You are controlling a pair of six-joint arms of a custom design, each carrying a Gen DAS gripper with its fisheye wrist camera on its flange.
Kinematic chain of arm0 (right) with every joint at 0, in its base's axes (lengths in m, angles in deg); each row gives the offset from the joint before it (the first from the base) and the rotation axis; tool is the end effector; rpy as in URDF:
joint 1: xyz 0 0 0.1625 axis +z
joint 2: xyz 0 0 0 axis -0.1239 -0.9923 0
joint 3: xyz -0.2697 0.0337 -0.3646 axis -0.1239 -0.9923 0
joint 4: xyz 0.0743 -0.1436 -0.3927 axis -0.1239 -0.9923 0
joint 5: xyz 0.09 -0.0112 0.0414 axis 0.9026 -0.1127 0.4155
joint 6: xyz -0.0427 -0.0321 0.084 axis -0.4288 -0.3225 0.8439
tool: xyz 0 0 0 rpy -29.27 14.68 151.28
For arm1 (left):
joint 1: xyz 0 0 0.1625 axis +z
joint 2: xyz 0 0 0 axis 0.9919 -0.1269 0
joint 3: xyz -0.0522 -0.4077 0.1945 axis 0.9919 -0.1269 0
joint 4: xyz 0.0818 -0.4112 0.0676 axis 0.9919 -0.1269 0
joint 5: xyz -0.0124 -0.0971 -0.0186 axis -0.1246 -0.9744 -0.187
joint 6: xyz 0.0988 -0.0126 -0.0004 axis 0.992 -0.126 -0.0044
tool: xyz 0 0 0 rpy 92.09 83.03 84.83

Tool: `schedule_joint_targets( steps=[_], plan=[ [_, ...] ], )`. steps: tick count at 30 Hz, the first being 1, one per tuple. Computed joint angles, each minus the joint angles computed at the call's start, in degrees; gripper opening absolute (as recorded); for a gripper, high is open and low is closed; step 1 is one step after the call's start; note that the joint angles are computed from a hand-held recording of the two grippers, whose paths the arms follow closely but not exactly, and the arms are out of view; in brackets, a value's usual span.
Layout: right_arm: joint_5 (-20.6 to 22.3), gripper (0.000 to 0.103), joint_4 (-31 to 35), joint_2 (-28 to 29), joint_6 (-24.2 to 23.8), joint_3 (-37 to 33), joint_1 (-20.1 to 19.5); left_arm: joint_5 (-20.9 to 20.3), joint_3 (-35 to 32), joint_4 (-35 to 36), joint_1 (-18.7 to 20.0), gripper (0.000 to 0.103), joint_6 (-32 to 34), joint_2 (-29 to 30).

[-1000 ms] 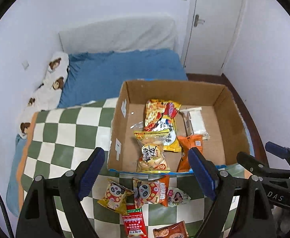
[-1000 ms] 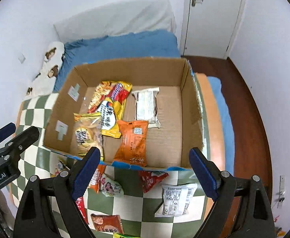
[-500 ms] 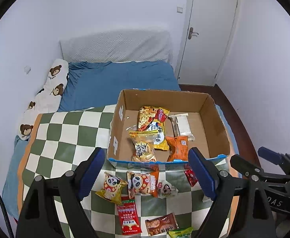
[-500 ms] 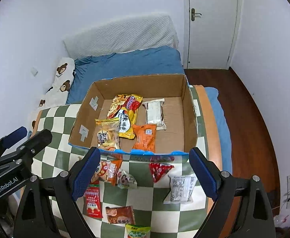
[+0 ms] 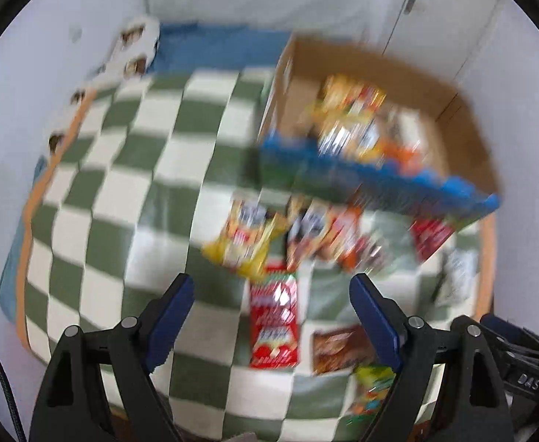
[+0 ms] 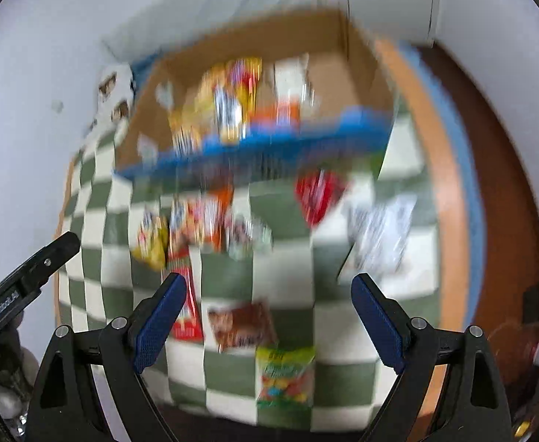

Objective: Organize snacks
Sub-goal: 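Grasp the red sachet with the left tool while the right tool grasps the brown biscuit packet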

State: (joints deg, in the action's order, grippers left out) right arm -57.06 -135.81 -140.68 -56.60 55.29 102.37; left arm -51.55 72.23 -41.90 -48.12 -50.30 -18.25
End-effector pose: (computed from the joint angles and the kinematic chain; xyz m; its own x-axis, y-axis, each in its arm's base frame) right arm 0.1235 -0.5145 0.4446 -0.8310 0.2670 0.4880 0.0697 0.9203 -0.3849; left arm -0.4486 -0.5461 0.0834 -0.7602 0.0353 -0.6487 0.2434 0.9413 -0.2340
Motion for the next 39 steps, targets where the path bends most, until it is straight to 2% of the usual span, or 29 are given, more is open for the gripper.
schedule_joint_targets(
  steps=[1, 6, 10, 11, 13, 15, 17, 23, 24, 25, 27, 29, 31, 33, 34, 35, 36, 37, 39],
  plan=[
    [1.2, 0.093, 0.6, -0.1, 1.1, 0.8, -1.1, -1.4, 0.5, 0.2, 0.7, 0.086, -0.4, 0.2],
    [12.4, 0.093, 3.2, -0.6, 7.9, 4.2, -8.2, -8.8, 2.4, -1.0, 4.5, 0.086, -2.8, 2.6],
    [16.8, 0.093, 2.1, 0.2, 11.7, 5.6, -10.7, -13.7, 2.3, -3.1, 7.5, 0.086, -2.4, 5.7],
    [18.3, 0.093, 2.0, 0.5, 12.9, 5.9, -11.2, -14.2, 2.3, -3.6, 8.0, 0.085, -2.3, 6.3],
    [21.0, 0.093, 1.4, 1.2, 14.7, 6.3, -12.2, -14.4, 2.8, -4.9, 8.4, 0.069, -1.9, 6.9],
    [23.4, 0.093, 1.0, 2.2, 17.0, 6.4, -13.0, -12.9, 4.3, -6.1, 8.1, 0.052, -1.8, 6.4],
    [25.3, 0.091, 1.2, 3.3, 19.3, 6.7, -13.9, -12.5, 6.7, -7.7, 7.9, 0.049, -1.9, 4.7],
    [30.0, 0.089, -2.2, 6.7, 27.2, 8.7, -16.7, -12.7, 14.9, -8.7, 7.5, 0.049, -7.4, -1.2],
    [29.5, 0.087, -3.5, 7.5, 28.7, 9.0, -16.8, -12.8, 15.7, -9.0, 7.4, 0.05, -8.0, -1.7],
    [28.6, 0.079, -4.4, 8.1, 29.3, 9.0, -16.8, -13.0, 16.6, -9.4, 7.4, 0.05, -8.6, -2.3],
    [25.7, 0.078, -5.4, 9.8, 30.7, 8.5, -16.0, -13.5, 18.0, -10.3, 7.3, 0.051, -9.2, -3.0],
    [22.1, 0.074, -3.1, 11.9, 29.9, 6.7, -14.2, -14.1, 19.0, -10.9, 7.1, 0.051, -9.7, -3.5],
    [18.0, 0.071, 0.8, 14.1, 25.0, 4.2, -11.8, -14.4, 19.8, -11.5, 7.2, 0.052, -9.8, -4.0],
    [13.3, 0.068, 5.7, 17.2, 17.9, 1.0, -8.9, -14.8, 20.5, -12.2, 7.2, 0.053, -9.9, -4.5],
    [10.8, 0.063, 7.6, 18.5, 14.3, -0.2, -7.6, -15.0, 20.9, -12.6, 7.2, 0.053, -10.0, -4.7],
    [7.2, 0.055, 9.5, 19.9, 10.3, -1.5, -5.9, -15.4, 21.2, -12.9, 6.9, 0.053, -10.3, -4.8],
    [3.0, 0.051, 11.3, 21.3, 6.0, -2.7, -3.9, -15.7, 21.6, -13.4, 6.8, 0.053, -10.5, -4.9],
    [-1.1, 0.049, 11.8, 22.2, 2.1, -3.2, -2.1, -15.6, 20.8, -13.0, 7.7, 0.053, -9.7, -5.0],
    [-7.7, 0.049, 13.9, 24.1, -2.3, -4.2, 0.4, -16.1, 20.8, -13.2, 7.4, 0.054, -10.0, -4.6]
  ],
)
